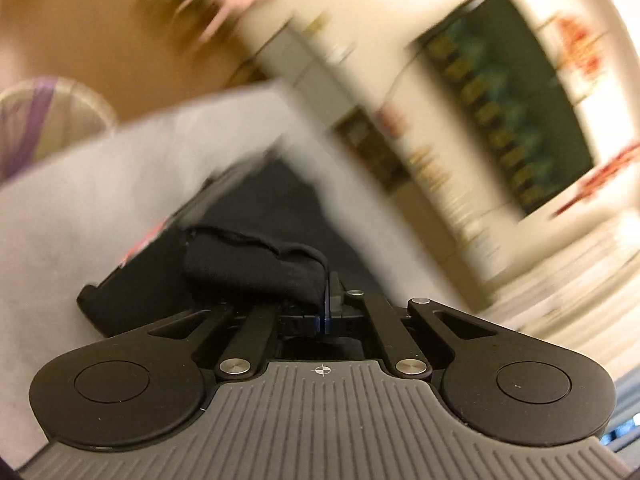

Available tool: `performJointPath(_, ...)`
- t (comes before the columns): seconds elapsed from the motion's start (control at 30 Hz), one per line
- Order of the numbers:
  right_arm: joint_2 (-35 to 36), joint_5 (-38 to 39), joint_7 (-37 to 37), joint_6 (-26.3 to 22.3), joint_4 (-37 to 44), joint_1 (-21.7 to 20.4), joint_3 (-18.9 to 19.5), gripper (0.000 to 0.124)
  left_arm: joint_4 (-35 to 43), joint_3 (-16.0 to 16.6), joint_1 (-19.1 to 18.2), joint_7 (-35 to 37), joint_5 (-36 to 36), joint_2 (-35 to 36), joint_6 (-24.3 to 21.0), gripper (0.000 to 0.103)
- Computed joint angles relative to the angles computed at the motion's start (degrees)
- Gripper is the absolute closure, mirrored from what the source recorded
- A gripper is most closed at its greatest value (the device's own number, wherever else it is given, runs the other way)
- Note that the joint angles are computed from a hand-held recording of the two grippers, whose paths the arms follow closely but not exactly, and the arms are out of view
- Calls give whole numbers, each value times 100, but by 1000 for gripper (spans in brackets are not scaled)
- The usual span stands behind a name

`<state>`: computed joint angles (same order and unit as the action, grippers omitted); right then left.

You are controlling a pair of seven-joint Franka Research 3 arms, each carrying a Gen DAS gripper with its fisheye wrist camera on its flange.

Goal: Fold clothes

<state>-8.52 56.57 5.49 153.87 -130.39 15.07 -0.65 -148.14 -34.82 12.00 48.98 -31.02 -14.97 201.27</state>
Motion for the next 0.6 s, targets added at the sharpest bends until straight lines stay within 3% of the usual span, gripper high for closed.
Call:
performJointPath(0.03, -46, 59, -63, -136, -9, 2, -32, 85, -49, -79, 49, 5, -311, -85, -287, 103)
performJointPath(0.1, -8, 44, -98, -170, 14, 25, 1, 82, -56, 132, -19, -278, -117, -96, -850, 103)
performJointPath(0.2, 114, -47, -39, -188, 74, 77, 94, 79, -16, -340, 531, -471, 133, -288, -1360, 103)
performJointPath(0.33, 98, -79, -39, -279, 66, 158, 178, 76, 19, -463, 765, -787, 474, -387, -1818, 103)
performJointPath(0.47, 142, 56, -283, -198, 161, 335, 279, 74, 75, -951, 1362, -1242, 1069, -615, -2220, 103)
performJointPath(0.53, 193, 117, -466, -102, 228, 451, 365, 73, 40, -900, 1356, -1339, 1233, -617, -2220, 101)
performJointPath(0.6, 248, 147, -607, -16, 298, 574, 459, 72, -31, -946, 1432, -1514, 1415, -759, -2249, 85)
